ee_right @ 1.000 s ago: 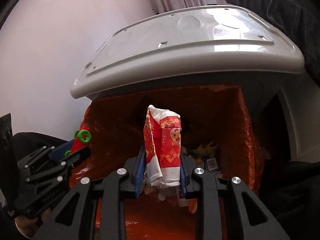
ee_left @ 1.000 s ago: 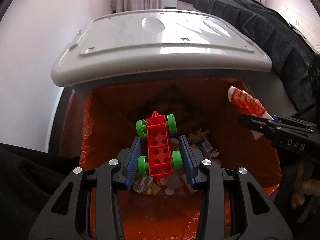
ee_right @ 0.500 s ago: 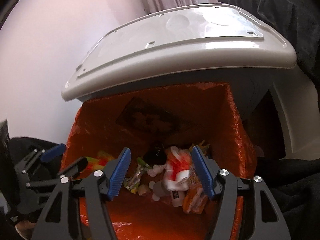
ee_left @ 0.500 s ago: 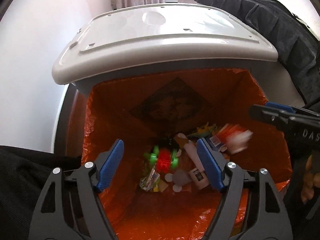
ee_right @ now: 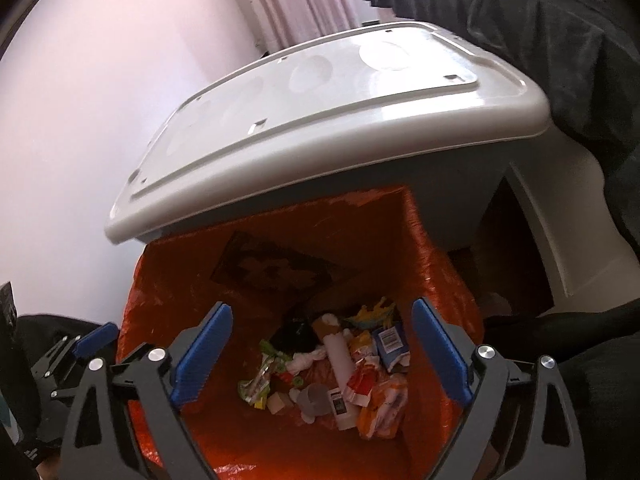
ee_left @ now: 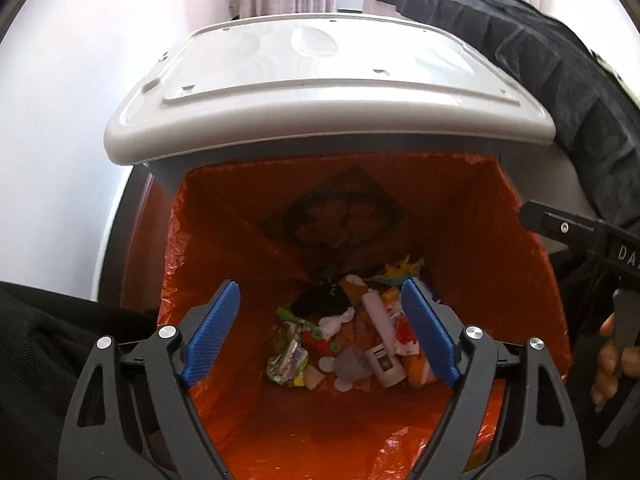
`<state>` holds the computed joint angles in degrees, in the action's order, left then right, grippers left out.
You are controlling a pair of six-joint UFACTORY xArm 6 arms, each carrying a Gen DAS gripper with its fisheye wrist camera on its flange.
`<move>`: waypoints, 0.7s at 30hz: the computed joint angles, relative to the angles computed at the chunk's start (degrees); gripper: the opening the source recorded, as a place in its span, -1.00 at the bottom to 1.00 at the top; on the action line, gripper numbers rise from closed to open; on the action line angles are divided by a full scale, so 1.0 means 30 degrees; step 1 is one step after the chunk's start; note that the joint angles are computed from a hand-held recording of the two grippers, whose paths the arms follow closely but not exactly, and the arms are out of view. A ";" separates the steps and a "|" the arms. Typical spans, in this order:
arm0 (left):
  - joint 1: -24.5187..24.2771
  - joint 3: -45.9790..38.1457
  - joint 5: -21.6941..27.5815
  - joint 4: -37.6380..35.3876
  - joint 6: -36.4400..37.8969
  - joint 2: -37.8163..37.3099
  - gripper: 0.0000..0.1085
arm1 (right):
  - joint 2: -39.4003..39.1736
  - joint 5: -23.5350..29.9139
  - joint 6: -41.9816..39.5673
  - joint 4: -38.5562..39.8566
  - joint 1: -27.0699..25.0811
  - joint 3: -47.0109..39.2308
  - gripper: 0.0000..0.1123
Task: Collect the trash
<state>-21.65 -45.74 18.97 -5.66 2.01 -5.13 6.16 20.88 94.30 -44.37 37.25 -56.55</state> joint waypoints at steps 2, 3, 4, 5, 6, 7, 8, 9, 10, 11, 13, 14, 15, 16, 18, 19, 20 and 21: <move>0.0061 -0.0076 -0.0015 0.0001 -0.0267 0.0027 0.51 | -0.0177 0.0264 0.0326 0.0021 -0.0066 0.0173 0.67; 0.0093 0.0005 -0.0218 0.0170 -0.0508 -0.0032 0.51 | -0.0180 0.0260 0.0503 -0.0033 -0.0094 0.0188 0.68; 0.0109 0.0098 -0.0433 0.0181 -0.0567 -0.0098 0.53 | -0.0322 0.0227 0.0816 -0.0218 -0.0150 0.0379 0.70; 0.0132 0.0173 -0.0601 0.0233 -0.0664 -0.0149 0.56 | -0.0400 0.0339 0.1174 -0.0398 -0.0169 0.0460 0.72; 0.0163 0.0212 -0.0773 0.0425 -0.0925 -0.0163 0.57 | -0.0479 0.0401 0.1386 -0.0503 -0.0190 0.0517 0.72; 0.0179 0.0209 -0.0880 0.0522 -0.1087 -0.0144 0.57 | -0.0557 0.0395 0.1596 -0.0617 -0.0217 0.0610 0.72; 0.0195 0.0192 -0.0977 0.0792 -0.1402 -0.0112 0.58 | -0.0582 0.0495 0.1744 -0.0698 -0.0219 0.0634 0.73; 0.0230 0.0181 -0.1094 0.1358 -0.1953 -0.0085 0.58 | -0.0525 0.0697 0.1794 -0.0721 -0.0172 0.0538 0.73; 0.0235 0.0150 -0.1145 0.1505 -0.2075 -0.0065 0.59 | -0.0544 0.0975 0.1879 -0.0823 -0.0113 0.0479 0.73; 0.0253 0.0106 -0.1201 0.1770 -0.2289 -0.0035 0.61 | -0.0600 0.1120 0.1973 -0.0955 -0.0074 0.0465 0.74; 0.0293 0.0025 -0.1541 0.2858 -0.3055 0.0049 0.63 | -0.0580 0.1606 0.2169 -0.1277 0.0050 0.0263 0.74; 0.0318 -0.0024 -0.1650 0.3406 -0.3475 0.0086 0.64 | -0.0531 0.1912 0.2105 -0.1339 0.0116 0.0108 0.74; 0.0398 -0.0118 -0.1787 0.4663 -0.4494 0.0142 0.64 | -0.0440 0.2147 0.2024 -0.1363 0.0167 -0.0064 0.74; 0.0477 -0.0200 -0.1889 0.5622 -0.5253 0.0185 0.65 | -0.0393 0.2411 0.1990 -0.1392 0.0196 -0.0197 0.74; 0.0653 -0.0467 -0.2071 0.7302 -0.6689 0.0296 0.66 | -0.0312 0.2577 0.1791 -0.1284 0.0134 -0.0384 0.74; 0.0744 -0.0636 -0.2150 0.7798 -0.7202 0.0361 0.66 | -0.0267 0.2746 0.1600 -0.1217 0.0108 -0.0514 0.74; 0.0858 -0.0835 -0.2286 0.8293 -0.7808 0.0423 0.66 | -0.0203 0.3396 0.1302 -0.1109 0.0143 -0.0828 0.74; 0.0918 -0.0984 -0.2375 0.8359 -0.7987 0.0461 0.66 | -0.0204 0.3642 0.1239 -0.1176 0.0121 -0.0954 0.74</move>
<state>-18.89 -48.69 11.85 19.42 -21.95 -3.75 5.55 31.81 98.02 -47.90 37.61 -59.42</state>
